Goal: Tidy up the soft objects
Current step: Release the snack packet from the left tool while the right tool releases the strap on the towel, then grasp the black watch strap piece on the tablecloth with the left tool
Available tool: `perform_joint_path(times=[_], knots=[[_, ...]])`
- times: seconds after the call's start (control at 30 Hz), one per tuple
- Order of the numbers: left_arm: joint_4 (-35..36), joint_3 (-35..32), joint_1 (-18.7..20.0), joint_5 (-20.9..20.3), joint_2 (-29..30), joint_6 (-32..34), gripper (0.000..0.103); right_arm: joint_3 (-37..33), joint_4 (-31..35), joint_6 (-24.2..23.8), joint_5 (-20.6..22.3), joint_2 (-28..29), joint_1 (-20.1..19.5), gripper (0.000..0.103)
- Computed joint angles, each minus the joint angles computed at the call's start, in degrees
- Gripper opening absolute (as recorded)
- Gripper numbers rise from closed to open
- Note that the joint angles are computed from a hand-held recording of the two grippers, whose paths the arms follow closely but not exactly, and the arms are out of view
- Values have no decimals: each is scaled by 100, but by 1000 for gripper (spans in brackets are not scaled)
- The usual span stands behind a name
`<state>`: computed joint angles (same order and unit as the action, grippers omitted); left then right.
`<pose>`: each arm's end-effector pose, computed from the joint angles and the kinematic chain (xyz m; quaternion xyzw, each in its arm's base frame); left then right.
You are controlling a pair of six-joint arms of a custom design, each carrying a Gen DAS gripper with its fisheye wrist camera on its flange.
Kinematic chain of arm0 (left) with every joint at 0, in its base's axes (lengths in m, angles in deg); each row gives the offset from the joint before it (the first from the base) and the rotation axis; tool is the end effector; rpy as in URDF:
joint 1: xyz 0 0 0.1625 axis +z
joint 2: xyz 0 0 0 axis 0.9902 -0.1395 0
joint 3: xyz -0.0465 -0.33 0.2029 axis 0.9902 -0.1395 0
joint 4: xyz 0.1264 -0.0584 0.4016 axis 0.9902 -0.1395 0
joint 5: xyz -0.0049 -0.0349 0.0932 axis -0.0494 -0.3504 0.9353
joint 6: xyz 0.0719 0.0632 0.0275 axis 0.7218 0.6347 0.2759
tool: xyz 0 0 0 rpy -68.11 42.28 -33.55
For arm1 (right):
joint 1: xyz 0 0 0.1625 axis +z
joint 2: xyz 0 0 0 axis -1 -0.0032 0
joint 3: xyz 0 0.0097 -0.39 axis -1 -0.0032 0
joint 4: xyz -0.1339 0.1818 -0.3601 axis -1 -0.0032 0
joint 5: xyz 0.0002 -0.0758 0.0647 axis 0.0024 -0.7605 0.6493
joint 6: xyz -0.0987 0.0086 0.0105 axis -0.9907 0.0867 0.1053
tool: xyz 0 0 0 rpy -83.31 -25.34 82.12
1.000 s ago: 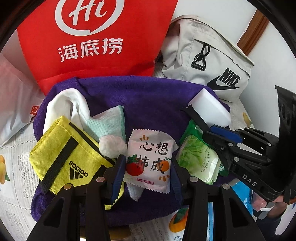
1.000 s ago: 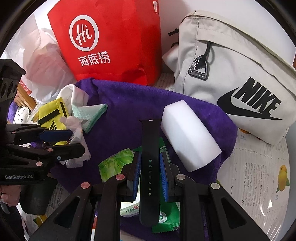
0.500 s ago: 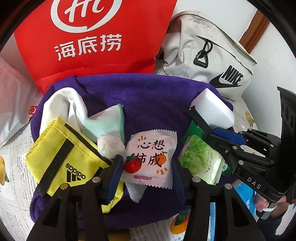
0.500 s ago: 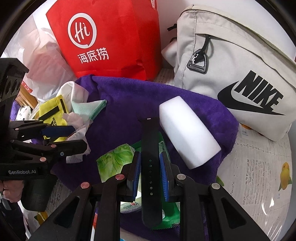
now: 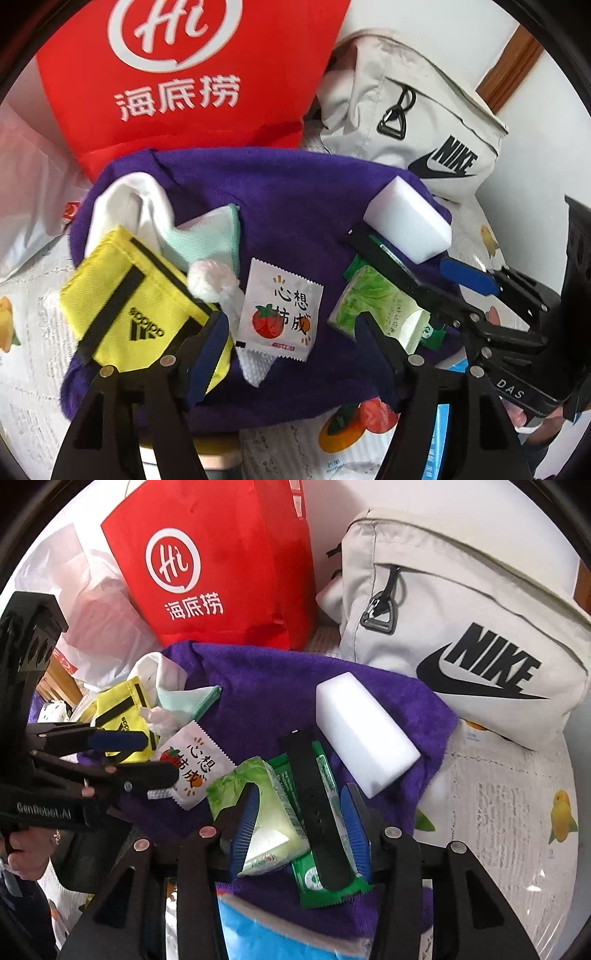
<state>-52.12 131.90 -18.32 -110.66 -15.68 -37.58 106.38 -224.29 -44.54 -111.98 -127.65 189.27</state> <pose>-0.1526 -0.7229 0.1580 0.1544 0.9513 -0.1162 0.2403 0.2024 -0.7065 0.1030 0.1919 -0.9250 0.1837 0.2717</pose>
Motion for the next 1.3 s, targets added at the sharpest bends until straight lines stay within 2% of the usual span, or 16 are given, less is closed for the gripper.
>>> perform_joint_path(times=[0.2,0.33,0.73,1.03,1.17,1.3], knots=[[-122,384,-170,129,-369,-102,69,516,-306,14,41,-387,118,46],[-142,805,-358,333,-746,-193,69,910,-449,207,189,-663,166,46],[-219,2577,-970,673,-2219,-734,69,2419,-917,520,180,-1642,512,46],[-190,3699,-1254,575,-3082,-1247,69,3337,-1302,753,141,-2188,738,46],[-248,4127,-1364,712,-3279,-1327,69,3609,-1351,801,90,-2312,784,46],[-320,4469,-1349,621,-3366,-1485,69,3874,-1437,924,-23,-2440,806,46]])
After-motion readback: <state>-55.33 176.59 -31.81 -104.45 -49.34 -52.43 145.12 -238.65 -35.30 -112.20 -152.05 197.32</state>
